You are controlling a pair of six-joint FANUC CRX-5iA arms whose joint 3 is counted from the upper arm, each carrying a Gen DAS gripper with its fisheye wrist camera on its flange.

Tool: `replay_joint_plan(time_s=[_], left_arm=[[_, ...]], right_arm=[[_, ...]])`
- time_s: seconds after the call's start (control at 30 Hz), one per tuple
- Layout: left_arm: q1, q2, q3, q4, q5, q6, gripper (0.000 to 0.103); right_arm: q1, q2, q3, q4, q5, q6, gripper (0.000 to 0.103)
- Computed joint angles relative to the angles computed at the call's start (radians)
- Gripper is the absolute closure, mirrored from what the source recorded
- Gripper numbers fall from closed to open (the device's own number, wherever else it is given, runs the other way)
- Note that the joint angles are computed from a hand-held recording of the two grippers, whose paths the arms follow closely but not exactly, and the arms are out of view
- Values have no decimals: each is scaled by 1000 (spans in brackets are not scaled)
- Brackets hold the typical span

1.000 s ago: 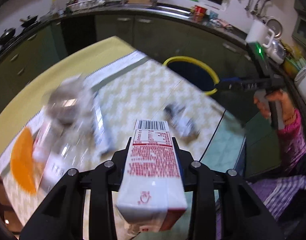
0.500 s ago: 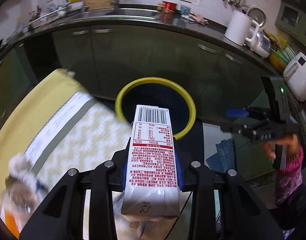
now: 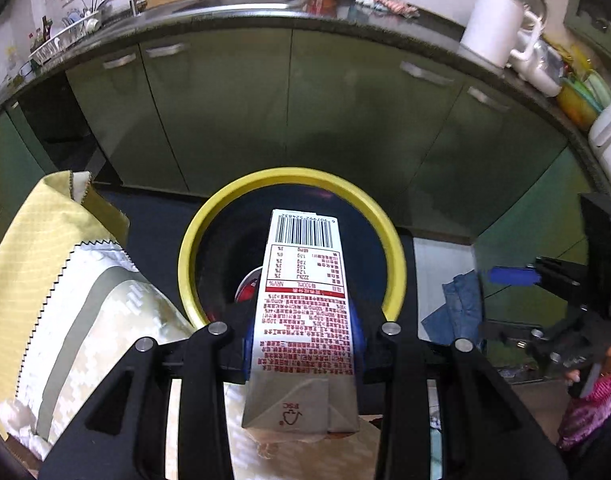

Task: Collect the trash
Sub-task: 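Move the milk carton over the bin and open the left gripper, then grasp the clear plastic cup with the right gripper and lift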

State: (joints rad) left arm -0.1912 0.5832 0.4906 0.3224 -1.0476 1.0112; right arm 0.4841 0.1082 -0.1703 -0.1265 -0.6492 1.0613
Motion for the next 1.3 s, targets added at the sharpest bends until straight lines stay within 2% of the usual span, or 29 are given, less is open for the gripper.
replay_joint_plan(time_s=[0.07, 0.17, 0.3, 0.37, 0.5, 0.57, 0.7, 0.83, 0.97, 1.07, 1.13, 1.3], left_arm=[[-6, 25, 33, -22, -7, 26, 67], [-12, 27, 34, -45, 17, 47, 43], [4, -29, -39, -13, 59, 23, 41], [24, -87, -117, 38, 97, -11, 39], [80, -229, -301, 140, 200, -95, 25], [119, -318, -414, 208, 254, -158, 22], [209, -470, -595, 299, 324, -248, 17], [315, -581, -720, 379, 359, -292, 13], [446, -682, -839, 471, 399, -363, 11], [522, -729, -892, 491, 442, -378, 11], [568, -751, -920, 500, 475, -387, 10], [650, -759, -939, 499, 510, -364, 10]], right_arm=[[-6, 2, 1, 1, -3, -5, 21], [-7, 10, 6, 3, -4, -13, 21], [-1, 17, 17, 0, -10, -6, 21], [8, 19, 22, 5, -14, -6, 21], [24, 30, 43, 8, -27, 4, 21], [35, 40, 58, 13, -41, 8, 21], [61, 65, 108, 34, -78, 16, 21], [102, 99, 178, 60, -118, 33, 21], [152, 173, 323, 48, -187, 131, 21], [196, 258, 477, 49, -257, 211, 21], [220, 325, 600, 33, -308, 273, 21], [276, 545, 1011, -83, -491, 478, 21]])
